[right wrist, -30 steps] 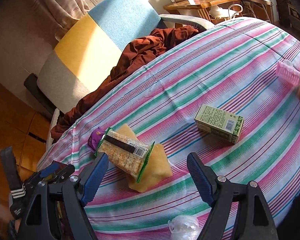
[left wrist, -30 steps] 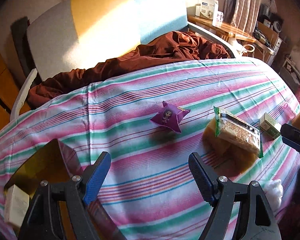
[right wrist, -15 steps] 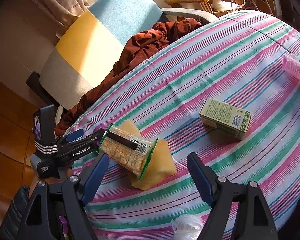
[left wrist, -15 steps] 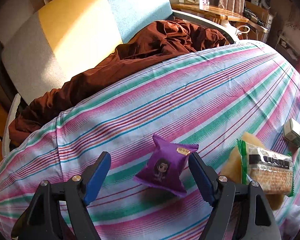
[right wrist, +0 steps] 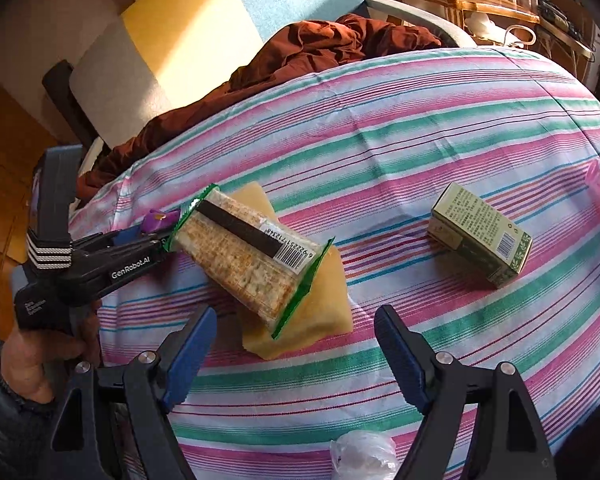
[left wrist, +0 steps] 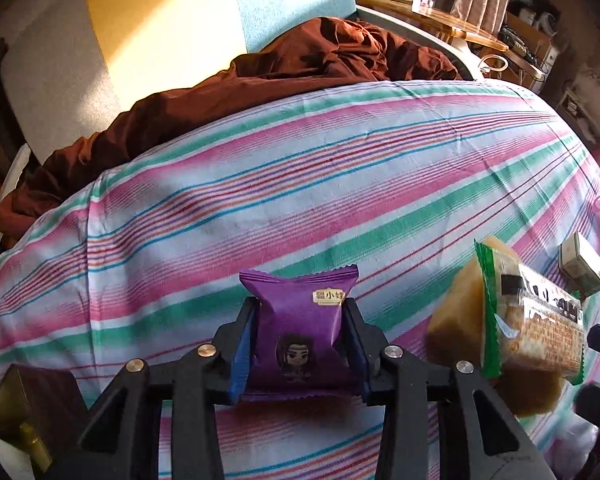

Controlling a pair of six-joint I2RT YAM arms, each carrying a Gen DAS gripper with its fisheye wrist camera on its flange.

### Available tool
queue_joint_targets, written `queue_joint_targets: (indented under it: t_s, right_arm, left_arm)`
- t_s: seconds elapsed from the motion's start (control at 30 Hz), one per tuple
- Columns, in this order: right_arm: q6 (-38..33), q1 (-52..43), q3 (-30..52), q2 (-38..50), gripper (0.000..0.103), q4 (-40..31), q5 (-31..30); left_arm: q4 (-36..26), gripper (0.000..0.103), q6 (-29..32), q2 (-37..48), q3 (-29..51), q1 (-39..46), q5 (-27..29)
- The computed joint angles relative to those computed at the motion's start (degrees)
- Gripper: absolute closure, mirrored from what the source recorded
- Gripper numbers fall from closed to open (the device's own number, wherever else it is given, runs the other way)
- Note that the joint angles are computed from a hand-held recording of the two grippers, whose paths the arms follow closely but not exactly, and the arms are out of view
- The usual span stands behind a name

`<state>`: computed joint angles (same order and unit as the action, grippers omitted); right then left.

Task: Organize objects
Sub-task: 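Grasp the second purple snack packet with the left tool, then grasp a yellow sponge with the right tool while the left tool holds the packet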

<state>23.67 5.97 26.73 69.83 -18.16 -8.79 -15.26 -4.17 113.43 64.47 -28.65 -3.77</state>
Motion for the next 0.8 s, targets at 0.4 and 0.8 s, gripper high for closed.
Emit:
queue_joint_targets:
  t_s: [0.4,0.8]
  right_arm:
    - [-2.4,4.2,2.9,7.8,0.02,-0.4,7.3]
    - [-5.0,-0.1,0.7,3.7,0.045,0.4,-4.4]
  left_arm:
    - [4.6,0.065,-5.4,-14.9,-19.8,-4.9,0.7]
    - [11.2,0.066,-15.9,-31.2,-38.8,-19.6,-4.0]
